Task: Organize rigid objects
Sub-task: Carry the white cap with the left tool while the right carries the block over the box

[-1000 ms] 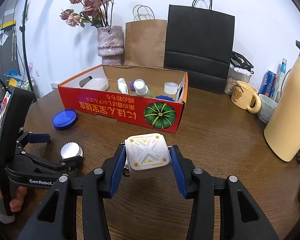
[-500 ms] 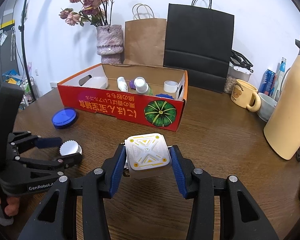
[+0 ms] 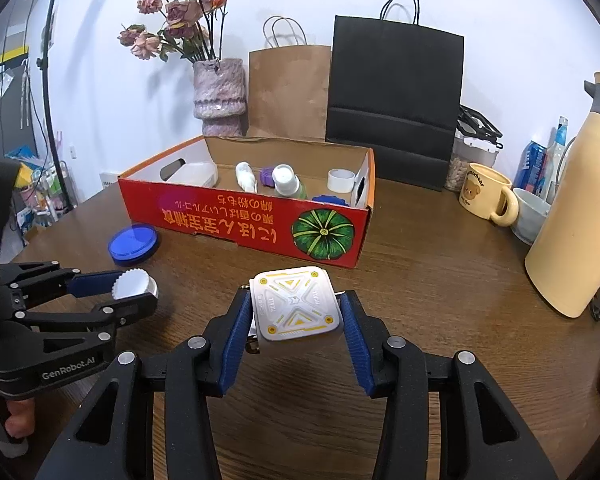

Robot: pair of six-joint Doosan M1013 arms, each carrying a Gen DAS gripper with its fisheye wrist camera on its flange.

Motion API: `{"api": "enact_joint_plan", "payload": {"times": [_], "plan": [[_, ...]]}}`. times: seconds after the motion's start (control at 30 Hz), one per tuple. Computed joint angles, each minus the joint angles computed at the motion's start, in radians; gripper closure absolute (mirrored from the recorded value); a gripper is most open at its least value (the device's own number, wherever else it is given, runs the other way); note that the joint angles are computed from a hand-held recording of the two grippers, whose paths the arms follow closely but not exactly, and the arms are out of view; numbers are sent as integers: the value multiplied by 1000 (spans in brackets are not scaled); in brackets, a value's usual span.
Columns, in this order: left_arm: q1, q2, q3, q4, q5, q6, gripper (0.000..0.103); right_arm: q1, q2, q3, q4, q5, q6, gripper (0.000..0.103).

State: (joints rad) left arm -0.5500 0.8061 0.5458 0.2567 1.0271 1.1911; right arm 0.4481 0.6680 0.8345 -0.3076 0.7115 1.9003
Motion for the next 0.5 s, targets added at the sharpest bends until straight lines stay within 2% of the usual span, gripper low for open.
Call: {"api": "enact_joint_plan", "payload": {"times": [0.5], "plan": [[18, -4, -60, 20, -53, -21, 66, 10, 23, -77, -21, -23, 37, 53]]}}
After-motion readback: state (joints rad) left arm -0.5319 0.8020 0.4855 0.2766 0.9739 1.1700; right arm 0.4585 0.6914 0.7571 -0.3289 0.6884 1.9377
